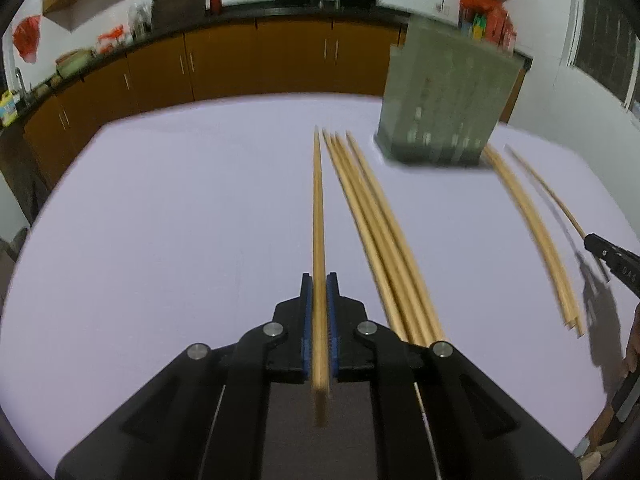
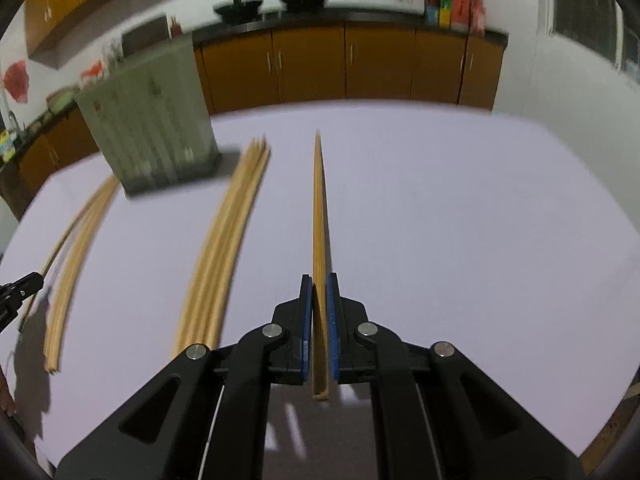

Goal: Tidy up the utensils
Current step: 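Lift the held chopstick with the left tool over the holder while the right tool carries its own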

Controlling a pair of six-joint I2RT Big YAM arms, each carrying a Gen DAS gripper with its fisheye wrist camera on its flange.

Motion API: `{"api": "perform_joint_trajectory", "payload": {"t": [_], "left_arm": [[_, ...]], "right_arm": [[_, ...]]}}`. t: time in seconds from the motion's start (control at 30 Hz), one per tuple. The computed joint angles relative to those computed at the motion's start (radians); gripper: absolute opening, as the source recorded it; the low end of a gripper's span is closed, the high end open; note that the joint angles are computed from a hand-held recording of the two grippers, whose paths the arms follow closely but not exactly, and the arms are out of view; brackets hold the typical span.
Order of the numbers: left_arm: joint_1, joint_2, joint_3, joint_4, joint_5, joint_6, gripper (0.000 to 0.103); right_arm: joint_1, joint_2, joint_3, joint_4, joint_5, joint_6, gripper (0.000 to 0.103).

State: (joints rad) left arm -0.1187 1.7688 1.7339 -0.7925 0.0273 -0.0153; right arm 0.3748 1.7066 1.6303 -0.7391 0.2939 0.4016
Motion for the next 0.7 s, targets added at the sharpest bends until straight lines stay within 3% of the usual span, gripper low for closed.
{"api": "perform_joint_trajectory", "payload": {"t": [0.3,0.47,0.7], "left_arm": [[0.04,-0.06,0.07,0.154,0.025,-0.034,0.008],[0.051,-0.025,0.17,0.155,0.036,-0.057,0.008],[0.049,-0.01,0.22,0.15,0.041,-0.053,0.008]], "right_arm": [[-0.009,-0.071,0.032,0.16,0.09,-0.082,0.008],[-0.024,-0.041,0.1,0.183,0.086,-0.093,0.008],[-0.029,-0.018,0.163,0.18,0.08,-0.118,0.008]]}}
